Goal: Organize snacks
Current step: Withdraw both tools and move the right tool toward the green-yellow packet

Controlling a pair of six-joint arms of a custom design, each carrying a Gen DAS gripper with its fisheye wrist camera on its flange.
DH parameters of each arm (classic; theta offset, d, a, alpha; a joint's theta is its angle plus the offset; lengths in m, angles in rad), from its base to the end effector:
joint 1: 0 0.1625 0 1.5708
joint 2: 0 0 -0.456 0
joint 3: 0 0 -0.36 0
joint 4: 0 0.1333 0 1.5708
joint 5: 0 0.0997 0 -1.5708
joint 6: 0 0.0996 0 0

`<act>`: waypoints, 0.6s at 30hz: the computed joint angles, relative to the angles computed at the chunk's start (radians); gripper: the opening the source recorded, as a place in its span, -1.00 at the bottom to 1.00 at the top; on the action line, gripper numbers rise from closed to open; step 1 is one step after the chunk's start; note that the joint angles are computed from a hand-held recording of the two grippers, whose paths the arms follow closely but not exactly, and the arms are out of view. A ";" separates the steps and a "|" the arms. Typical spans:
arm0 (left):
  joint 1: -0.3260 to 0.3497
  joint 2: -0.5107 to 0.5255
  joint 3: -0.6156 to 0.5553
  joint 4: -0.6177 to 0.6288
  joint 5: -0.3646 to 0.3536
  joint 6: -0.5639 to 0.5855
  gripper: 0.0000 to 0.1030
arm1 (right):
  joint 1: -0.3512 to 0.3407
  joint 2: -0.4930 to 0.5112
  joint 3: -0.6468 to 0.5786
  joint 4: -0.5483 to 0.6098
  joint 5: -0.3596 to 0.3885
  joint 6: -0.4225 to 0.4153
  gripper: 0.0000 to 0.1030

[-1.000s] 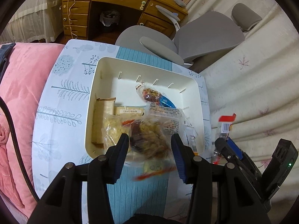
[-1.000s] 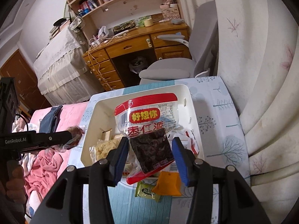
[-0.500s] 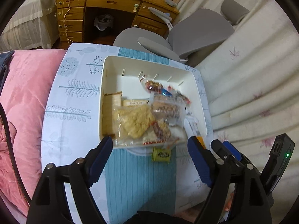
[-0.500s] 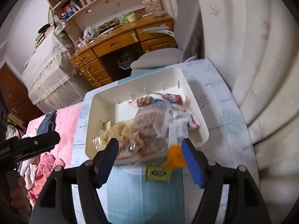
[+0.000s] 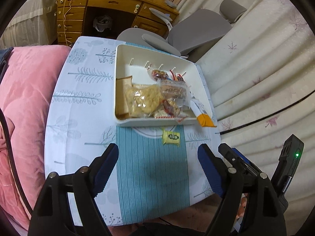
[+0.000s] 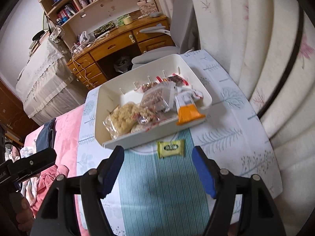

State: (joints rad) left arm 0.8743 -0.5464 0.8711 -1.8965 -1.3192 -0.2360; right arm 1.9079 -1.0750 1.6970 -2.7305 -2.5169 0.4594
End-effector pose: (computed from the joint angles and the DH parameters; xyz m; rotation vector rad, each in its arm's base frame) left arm -0.4116 -0.7386 0.1882 0.6645 2.8358 -0.1669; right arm 0.2563 -0.5724 0.3549 -0.4569 -2.2395 1.0240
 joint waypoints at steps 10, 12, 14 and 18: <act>0.004 -0.059 0.106 -0.002 0.031 -0.027 0.65 | 0.003 0.019 0.103 -0.124 -0.048 0.028 0.40; 0.005 -0.057 0.109 0.009 0.038 -0.038 0.65 | 0.001 0.028 0.121 -0.182 -0.066 0.006 0.39; 0.007 -0.052 0.108 0.020 0.042 -0.048 0.65 | -0.009 0.032 0.133 -0.209 -0.078 -0.002 0.39; 0.005 -0.032 0.093 0.046 0.073 -0.067 0.65 | -0.039 0.030 0.150 -0.244 -0.054 -0.012 0.39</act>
State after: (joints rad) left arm 0.8797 -0.5787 0.9639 -1.8501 -1.2458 -0.3034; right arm 1.8692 -1.0445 1.8473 -2.9747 -2.5709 0.4479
